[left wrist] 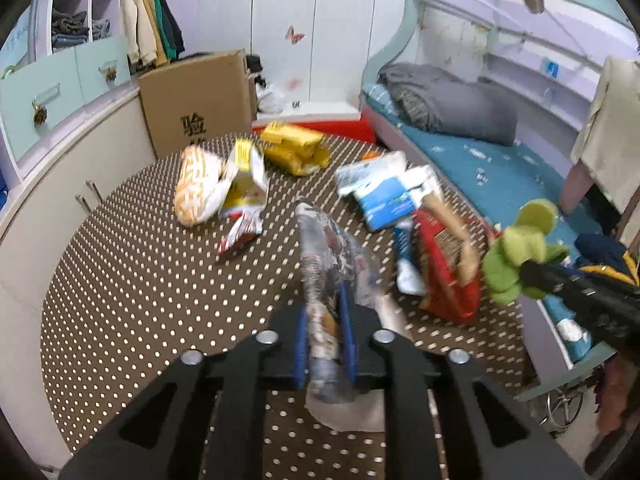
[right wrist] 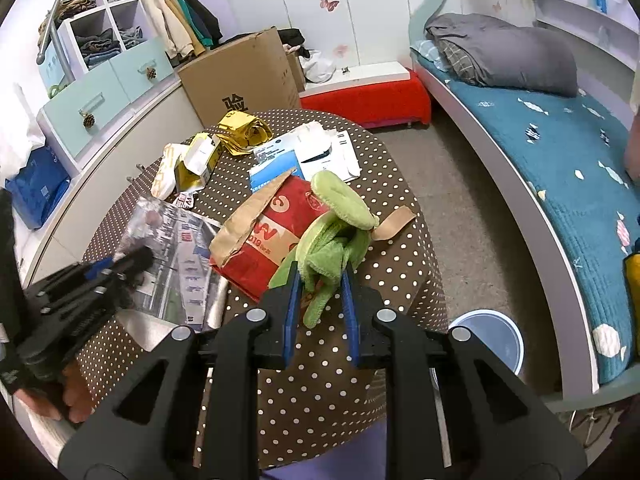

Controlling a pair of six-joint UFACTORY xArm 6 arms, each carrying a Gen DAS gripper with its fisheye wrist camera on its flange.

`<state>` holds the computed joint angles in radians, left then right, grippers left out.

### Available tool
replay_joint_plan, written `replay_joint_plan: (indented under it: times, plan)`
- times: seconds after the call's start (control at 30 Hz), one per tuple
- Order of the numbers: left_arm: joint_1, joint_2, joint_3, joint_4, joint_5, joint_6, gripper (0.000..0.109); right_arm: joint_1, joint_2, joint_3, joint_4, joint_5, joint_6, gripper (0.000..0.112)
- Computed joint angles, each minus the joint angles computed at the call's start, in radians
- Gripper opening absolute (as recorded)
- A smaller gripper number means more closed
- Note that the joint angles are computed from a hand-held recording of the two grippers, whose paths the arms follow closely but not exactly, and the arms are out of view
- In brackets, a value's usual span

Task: Collect trash
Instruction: 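Grasp the clear printed plastic bag with the left tool while the right tool holds the green toy, then carry both items to the bucket and open the left then right tool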

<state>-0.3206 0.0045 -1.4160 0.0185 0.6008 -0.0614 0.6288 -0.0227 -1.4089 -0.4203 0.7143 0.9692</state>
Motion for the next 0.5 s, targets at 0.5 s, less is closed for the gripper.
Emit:
replay_joint_plan:
  times: [0.5]
  plan:
    - [-0.068,-0.034,-0.069,0.19,-0.039,-0.166,0.005,-0.017,-0.114,0.067,-0.129,0.015,0.102,0.02]
